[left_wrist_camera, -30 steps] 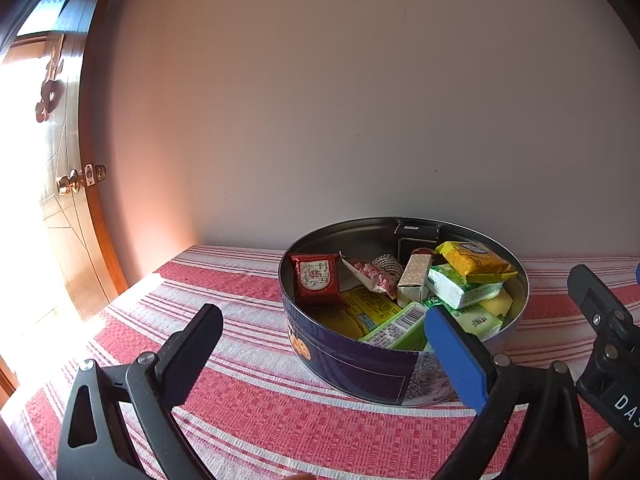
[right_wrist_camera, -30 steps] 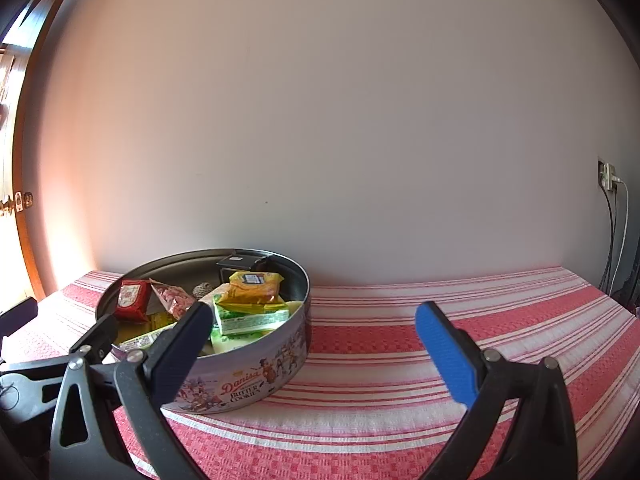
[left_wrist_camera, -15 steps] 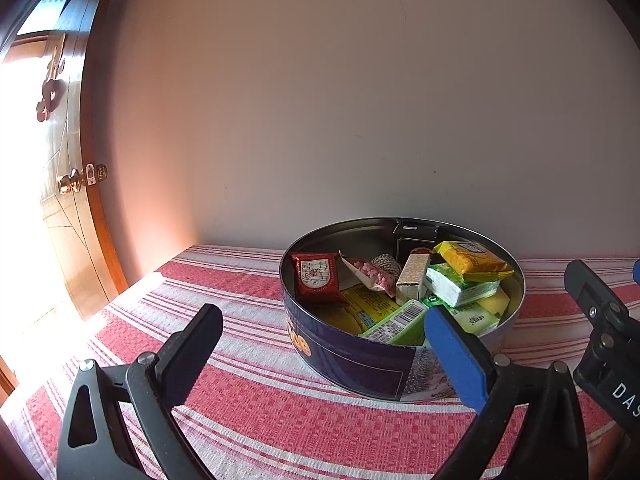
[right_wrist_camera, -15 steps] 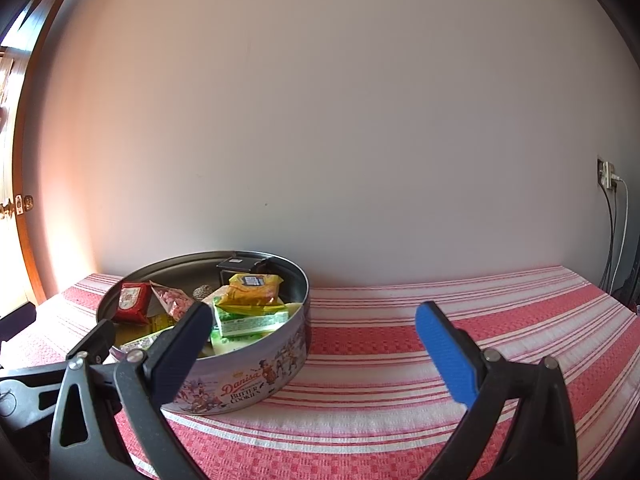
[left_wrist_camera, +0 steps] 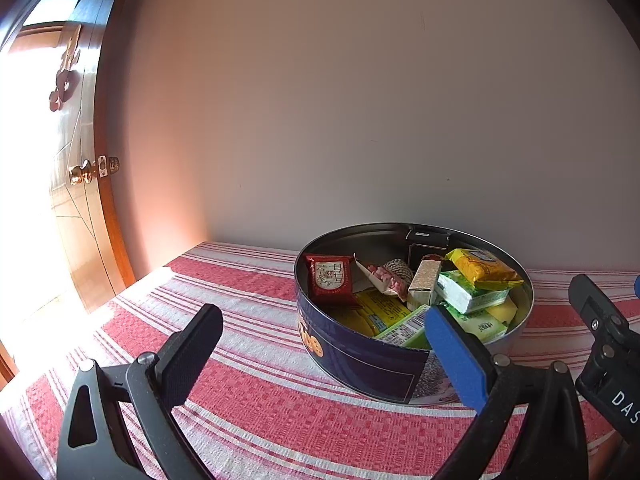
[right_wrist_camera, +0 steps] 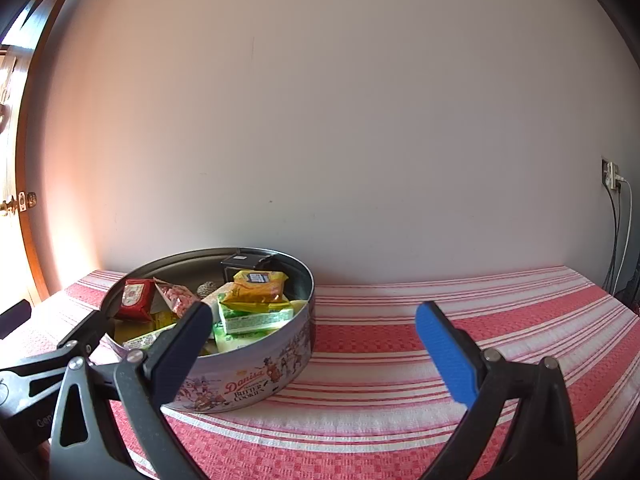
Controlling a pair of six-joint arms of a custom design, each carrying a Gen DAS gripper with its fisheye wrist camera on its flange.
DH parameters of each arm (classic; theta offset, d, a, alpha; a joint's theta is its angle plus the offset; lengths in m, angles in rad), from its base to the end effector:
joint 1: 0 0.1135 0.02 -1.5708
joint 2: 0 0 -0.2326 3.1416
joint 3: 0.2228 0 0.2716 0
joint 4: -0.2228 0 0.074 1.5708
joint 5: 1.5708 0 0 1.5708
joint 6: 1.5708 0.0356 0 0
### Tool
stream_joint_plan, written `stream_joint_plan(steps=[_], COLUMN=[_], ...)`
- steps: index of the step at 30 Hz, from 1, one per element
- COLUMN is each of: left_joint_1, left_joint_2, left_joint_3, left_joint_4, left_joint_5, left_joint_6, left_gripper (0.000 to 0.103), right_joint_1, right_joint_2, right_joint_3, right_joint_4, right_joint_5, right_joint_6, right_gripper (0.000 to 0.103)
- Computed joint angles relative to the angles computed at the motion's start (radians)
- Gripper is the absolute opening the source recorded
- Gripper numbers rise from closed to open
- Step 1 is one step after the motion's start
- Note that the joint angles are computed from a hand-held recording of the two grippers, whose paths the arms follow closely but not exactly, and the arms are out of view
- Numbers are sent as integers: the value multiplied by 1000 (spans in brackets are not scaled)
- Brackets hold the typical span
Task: Organize objects
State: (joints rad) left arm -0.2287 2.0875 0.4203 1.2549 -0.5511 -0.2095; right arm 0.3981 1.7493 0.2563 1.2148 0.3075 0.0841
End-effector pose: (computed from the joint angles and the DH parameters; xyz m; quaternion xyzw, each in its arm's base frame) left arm 0.2621 -0.0419 0.0045 -0.1412 0.8067 0.1078 0.5636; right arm 0.2305 0.0852 0.0533 -0.0322 0.7936 0.0234 0.6071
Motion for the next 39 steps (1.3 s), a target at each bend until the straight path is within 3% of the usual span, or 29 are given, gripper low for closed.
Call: stream_joint_plan(steps=[39], left_joint_1=[-13], left_joint_2=[3], left_joint_3=[13], left_joint_4=[-20], left_joint_5=[-28], left_joint_6=[6], left_gripper=[102], right_joint_1=[8], right_joint_2=[-6], right_joint_3=[-3], right_joint_4=[-6], right_joint_5=[13], right_joint_6=[9], right_gripper=[103])
